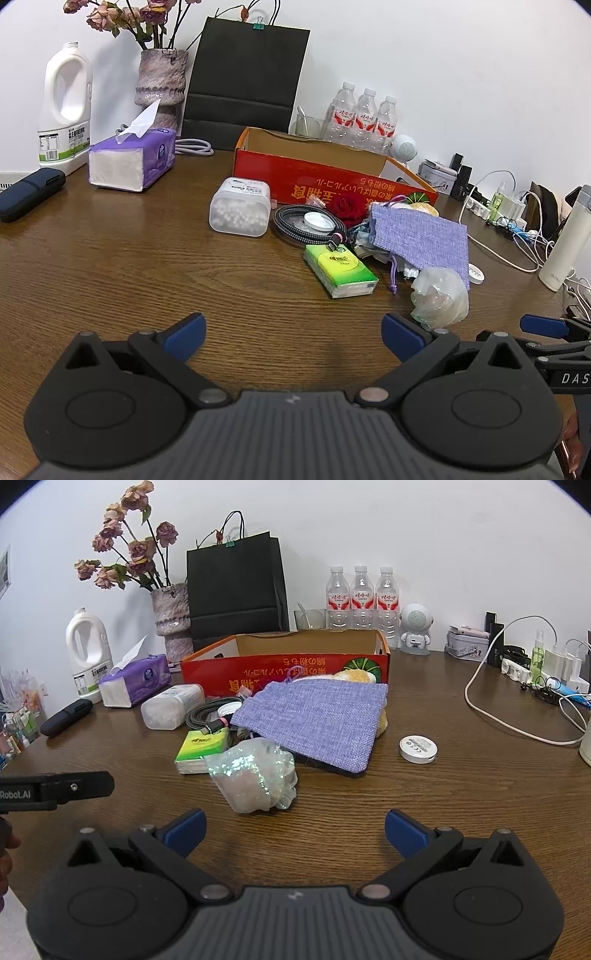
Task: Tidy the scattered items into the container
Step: 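Reach the left tool toward the green tissue pack and the right tool toward the bubble-wrap bag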
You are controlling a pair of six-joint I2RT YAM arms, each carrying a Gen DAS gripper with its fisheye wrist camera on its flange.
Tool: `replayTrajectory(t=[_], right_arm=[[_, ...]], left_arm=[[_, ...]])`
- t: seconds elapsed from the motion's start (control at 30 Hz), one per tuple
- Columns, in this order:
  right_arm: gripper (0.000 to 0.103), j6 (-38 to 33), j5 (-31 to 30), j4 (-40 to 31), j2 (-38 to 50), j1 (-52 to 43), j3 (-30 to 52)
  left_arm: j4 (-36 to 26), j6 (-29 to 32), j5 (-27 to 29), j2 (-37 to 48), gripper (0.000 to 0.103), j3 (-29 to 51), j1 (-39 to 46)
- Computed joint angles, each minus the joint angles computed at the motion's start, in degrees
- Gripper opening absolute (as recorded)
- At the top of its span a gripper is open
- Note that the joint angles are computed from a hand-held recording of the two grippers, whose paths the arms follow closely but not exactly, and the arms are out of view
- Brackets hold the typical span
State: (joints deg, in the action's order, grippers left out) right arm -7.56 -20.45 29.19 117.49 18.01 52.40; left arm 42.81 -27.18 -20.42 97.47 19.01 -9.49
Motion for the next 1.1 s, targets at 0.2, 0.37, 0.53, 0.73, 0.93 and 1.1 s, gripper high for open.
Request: replayTrajectory(t=[0.2, 0.37, 0.53, 0.73, 0.93, 1.1], right_arm=[[0.103, -0.09, 0.06, -0.03, 0.14, 0.12, 0.04], [0.103, -0.34, 0.05, -0.3, 0.29, 0.39, 0.22], [0.103, -0.43, 0.08, -0.45, 0.16, 0.56, 0.19], [0.103, -0.56, 0.13, -0.71, 0.33, 0.62, 0.41], [0.103, -1.23, -0.66, -1.32, 1.86, 1.46, 2.31], [0.102, -0.74, 0.21, -0.05, 5.17, 3.79, 6.2]], left_arm=[[0.24, -0.09, -0.12, 0.22, 0.103, -0.05, -0.02], [0.18, -0.29, -0.13, 0.23, 0.103, -0.18, 0.13], [0.11, -0.32, -0.04, 0.15, 0.103, -0.21, 0.21], [0.1, -0.3, 0.3, 0.1, 0.103, -0.34, 0.56], [0.31, -0.72, 0.32, 1.27, 0.103, 0.07, 0.89], [-1.03, 0.03, 0.87, 2.92, 0.103, 2.46, 1.82]])
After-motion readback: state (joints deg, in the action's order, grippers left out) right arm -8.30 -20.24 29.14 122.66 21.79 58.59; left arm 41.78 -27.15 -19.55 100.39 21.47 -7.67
